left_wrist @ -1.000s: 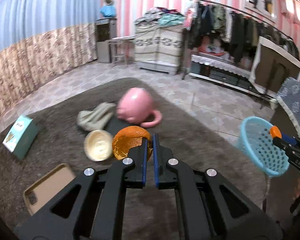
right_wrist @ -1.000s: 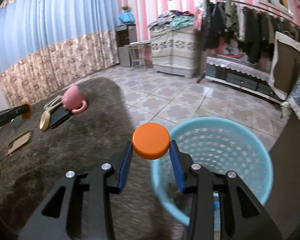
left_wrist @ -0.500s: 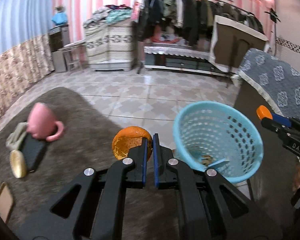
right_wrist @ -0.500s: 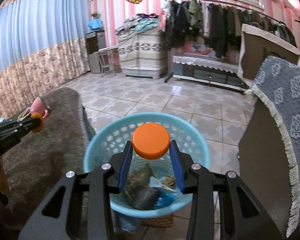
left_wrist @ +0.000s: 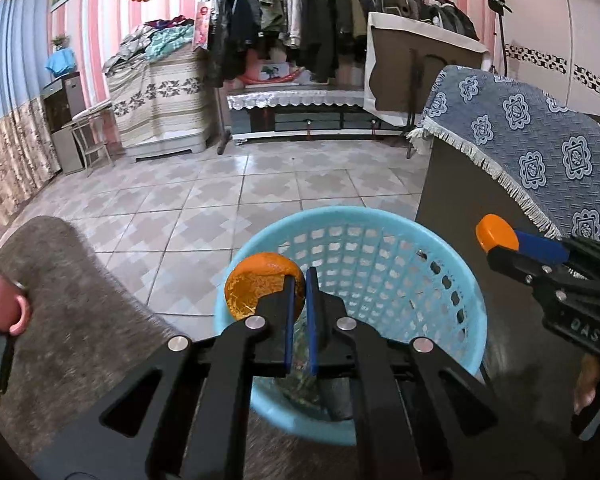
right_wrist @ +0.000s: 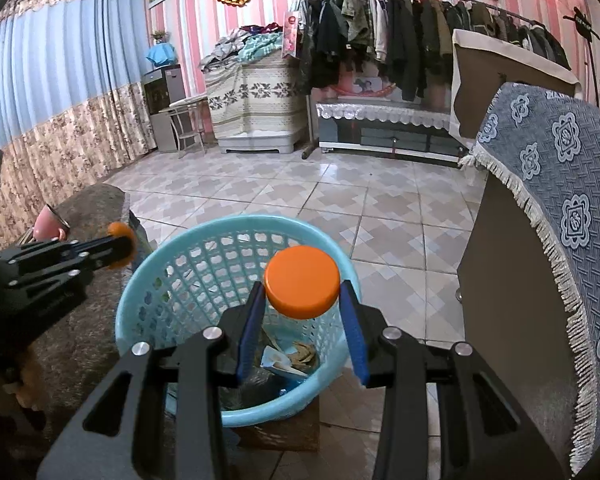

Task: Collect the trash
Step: 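Open the left tool over the basket to drop the orange peel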

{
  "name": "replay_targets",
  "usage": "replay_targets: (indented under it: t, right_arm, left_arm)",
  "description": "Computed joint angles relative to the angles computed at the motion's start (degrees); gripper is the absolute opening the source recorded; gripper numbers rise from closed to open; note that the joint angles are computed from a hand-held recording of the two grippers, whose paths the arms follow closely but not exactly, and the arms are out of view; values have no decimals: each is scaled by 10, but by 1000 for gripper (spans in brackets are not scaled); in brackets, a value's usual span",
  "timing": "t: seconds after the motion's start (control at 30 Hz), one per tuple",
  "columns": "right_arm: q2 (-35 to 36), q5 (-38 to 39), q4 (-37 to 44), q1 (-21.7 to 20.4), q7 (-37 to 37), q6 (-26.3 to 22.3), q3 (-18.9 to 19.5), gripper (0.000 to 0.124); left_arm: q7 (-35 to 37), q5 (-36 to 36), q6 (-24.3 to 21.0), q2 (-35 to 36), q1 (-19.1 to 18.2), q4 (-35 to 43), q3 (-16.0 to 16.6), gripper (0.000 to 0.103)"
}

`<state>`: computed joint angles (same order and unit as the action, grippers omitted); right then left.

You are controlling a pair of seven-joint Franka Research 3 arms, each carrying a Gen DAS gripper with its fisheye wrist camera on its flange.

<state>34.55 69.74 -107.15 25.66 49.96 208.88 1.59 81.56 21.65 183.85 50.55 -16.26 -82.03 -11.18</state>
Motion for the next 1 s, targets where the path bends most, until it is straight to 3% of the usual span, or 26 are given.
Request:
replay_targets:
  t: [0.13,0.2,0.3,0.37,0.47,0.57,0.63,0.8,0.9,1.0]
  right_arm:
    - [2,-2,-1,-5,4,0,1,38]
    - [3,-8,-2,-8,14,0,2,38]
    - [7,-7,3,-5,15,-4,-3,38]
    - [9,-8,6,-3,15,-6,-4,38]
    - [17,13,23,8,-8,-15,-12,38]
    - [27,39,45,16,-37,-22,-15,38]
    - [34,61,64,19,-66,-24,-14,38]
    - [46,86,94,6,-115,-20,13,38]
    - [51,108,108,-4,-149,-13,28,38]
    - [52,110,109,-21,-156,-8,46,38]
  left_arm:
    - [17,-3,-29,30,3,50,-19,6]
    - [13,-7,-38,35,-11,67,-1,8]
    - [13,-14,-49,36,-9,71,-1,36]
    - [-9,-17,-31,28,-26,59,31,53]
    - [-26,-16,-24,19,-30,46,48,64]
    - [-67,-17,7,1,-57,19,103,80]
    - [-82,-17,17,-5,-64,9,121,86]
    - [-69,-2,-8,-2,-22,16,71,87]
    - [-33,0,-41,7,27,24,0,87]
    - [-14,-5,-50,11,30,26,-9,91]
